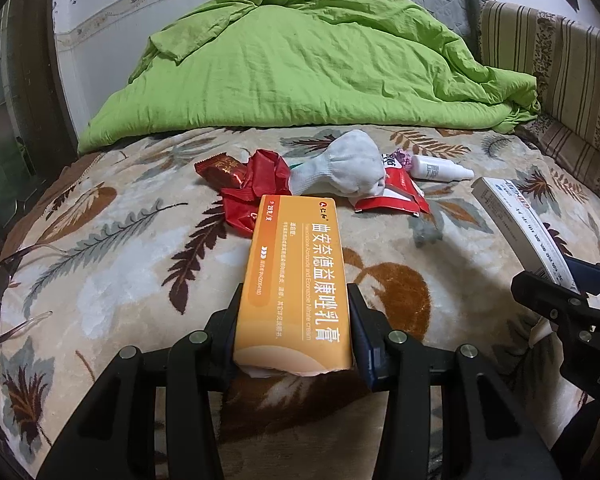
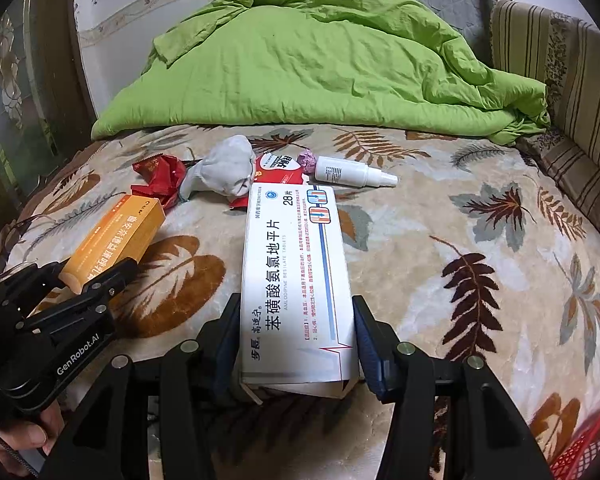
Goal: Collect trash
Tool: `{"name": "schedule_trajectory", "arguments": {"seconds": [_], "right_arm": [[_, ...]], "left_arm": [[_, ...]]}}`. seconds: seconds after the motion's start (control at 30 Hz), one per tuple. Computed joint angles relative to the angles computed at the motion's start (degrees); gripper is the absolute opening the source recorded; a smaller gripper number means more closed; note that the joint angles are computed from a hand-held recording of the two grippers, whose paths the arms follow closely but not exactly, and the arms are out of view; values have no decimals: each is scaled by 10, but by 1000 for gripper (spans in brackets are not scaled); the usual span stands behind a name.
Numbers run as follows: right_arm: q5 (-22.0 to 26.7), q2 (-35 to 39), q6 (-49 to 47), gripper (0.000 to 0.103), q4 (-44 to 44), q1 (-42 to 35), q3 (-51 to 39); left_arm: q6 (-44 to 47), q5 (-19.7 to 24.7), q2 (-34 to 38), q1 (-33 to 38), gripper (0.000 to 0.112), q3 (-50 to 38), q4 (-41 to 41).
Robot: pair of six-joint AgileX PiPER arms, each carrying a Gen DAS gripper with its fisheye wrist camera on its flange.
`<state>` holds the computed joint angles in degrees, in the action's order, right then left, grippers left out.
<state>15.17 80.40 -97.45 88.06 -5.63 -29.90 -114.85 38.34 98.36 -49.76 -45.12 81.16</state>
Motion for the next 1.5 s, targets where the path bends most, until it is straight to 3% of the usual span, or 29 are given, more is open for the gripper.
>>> {"name": "schedule_trajectory", "arguments": {"seconds": [0.37,1.5], "right_arm": [[-25,-6,-16,57,18,18,5],[-31,-3,10,57,-3,19,1]], "left_arm": [[3,2,0,-3,45,-1,-3],[7,-3,10,-5,45,-7,-7]]}}
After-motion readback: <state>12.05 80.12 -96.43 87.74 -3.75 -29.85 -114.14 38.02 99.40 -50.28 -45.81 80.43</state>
